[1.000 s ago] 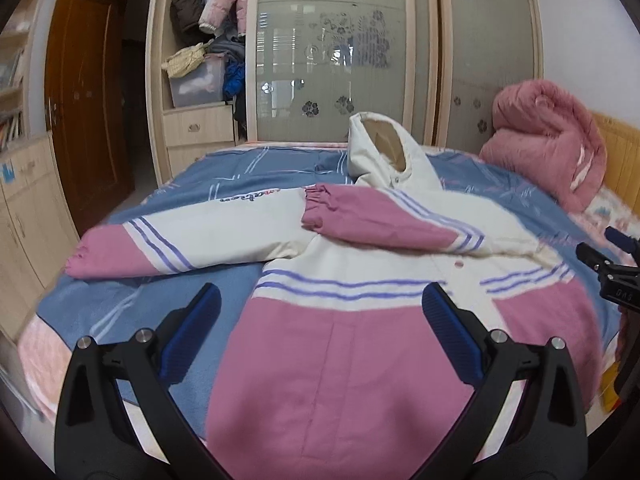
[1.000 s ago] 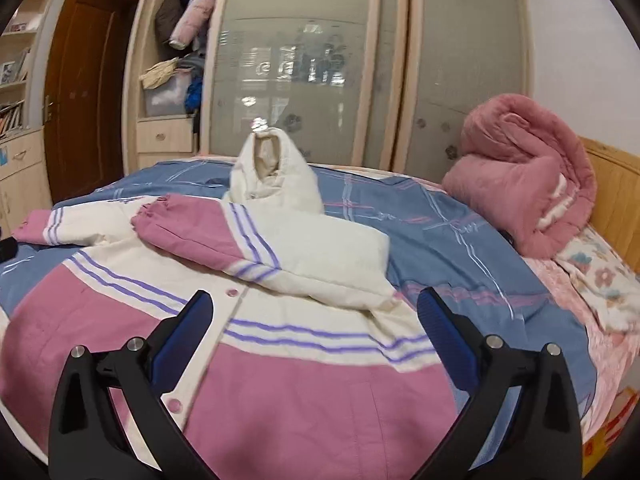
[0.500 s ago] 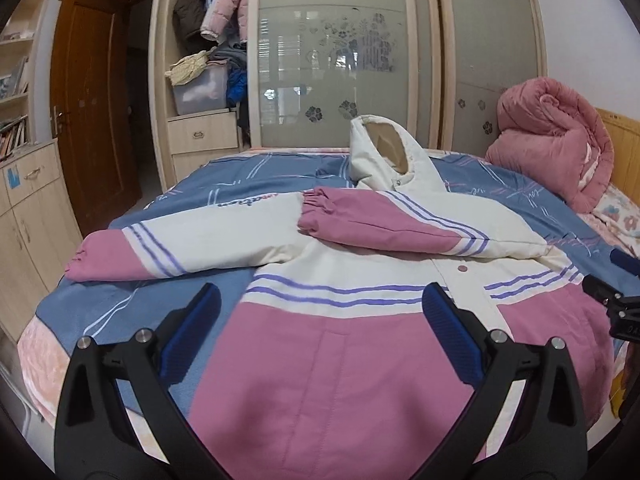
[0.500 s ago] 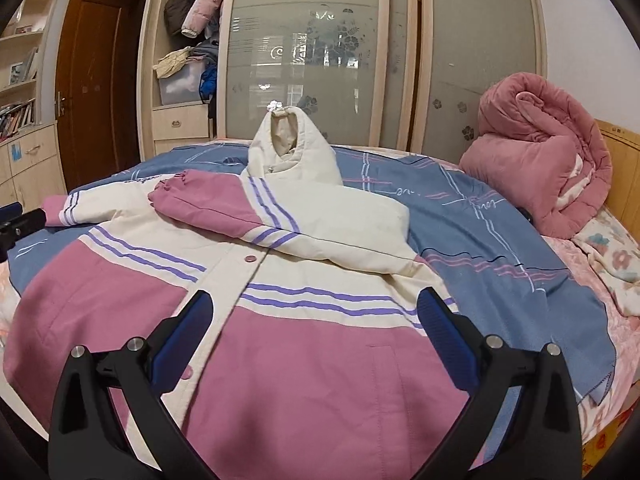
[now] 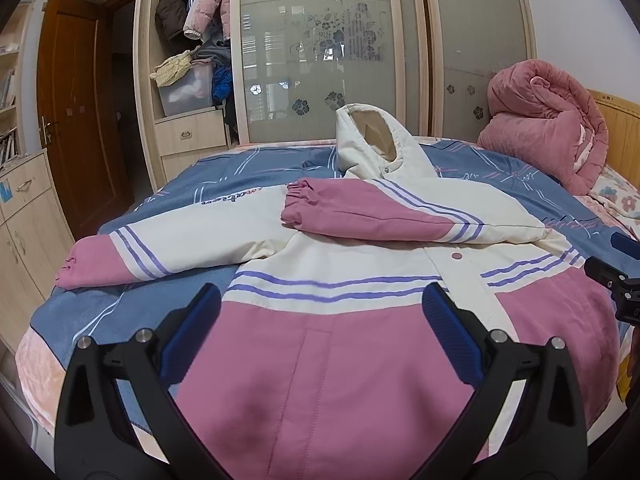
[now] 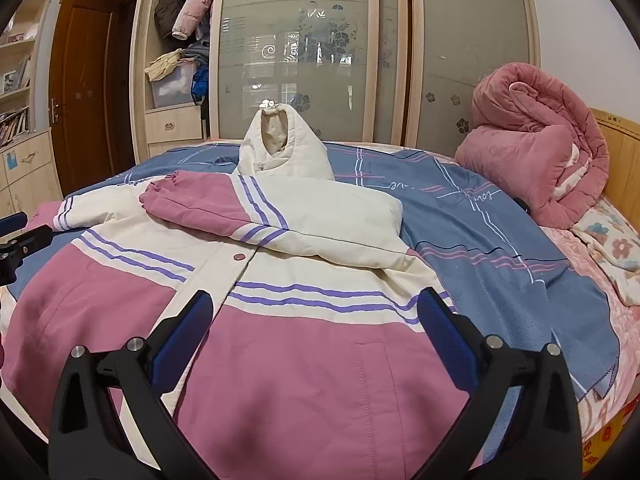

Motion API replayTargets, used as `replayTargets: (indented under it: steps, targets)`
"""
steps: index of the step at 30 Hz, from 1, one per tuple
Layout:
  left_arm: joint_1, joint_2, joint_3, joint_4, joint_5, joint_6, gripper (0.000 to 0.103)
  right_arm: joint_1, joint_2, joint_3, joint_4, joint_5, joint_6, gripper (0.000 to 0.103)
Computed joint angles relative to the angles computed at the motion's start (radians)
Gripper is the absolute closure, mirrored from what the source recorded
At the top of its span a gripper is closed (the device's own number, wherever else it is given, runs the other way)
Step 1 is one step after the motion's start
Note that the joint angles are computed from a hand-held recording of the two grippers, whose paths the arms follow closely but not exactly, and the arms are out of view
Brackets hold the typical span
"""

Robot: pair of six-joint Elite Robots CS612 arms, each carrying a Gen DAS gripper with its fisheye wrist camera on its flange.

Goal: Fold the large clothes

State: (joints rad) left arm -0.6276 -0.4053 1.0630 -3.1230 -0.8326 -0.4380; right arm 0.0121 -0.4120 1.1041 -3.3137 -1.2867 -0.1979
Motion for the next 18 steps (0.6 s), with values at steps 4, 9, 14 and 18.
replayTargets:
  steps: [4,9,14,18]
  targets:
    - [0.004,-0.003,0.007,-0.004,-0.008,-0.013,0.002,0.001,0.000,0.000,0.000,0.000,0.003,0.001]
    - [0.007,-0.006,0.012,0.005,-0.010,-0.027,0.002,0.001,0.003,-0.006,-0.002,-0.003,0.012,0.001]
    - [0.016,-0.011,0.026,-0.017,-0.039,-0.050,0.002,-0.001,0.004,-0.007,-0.006,-0.001,0.024,0.001]
    - [0.020,-0.004,0.021,-0.042,-0.075,-0.009,0.002,-0.001,0.006,-0.011,-0.004,-0.004,0.030,0.001]
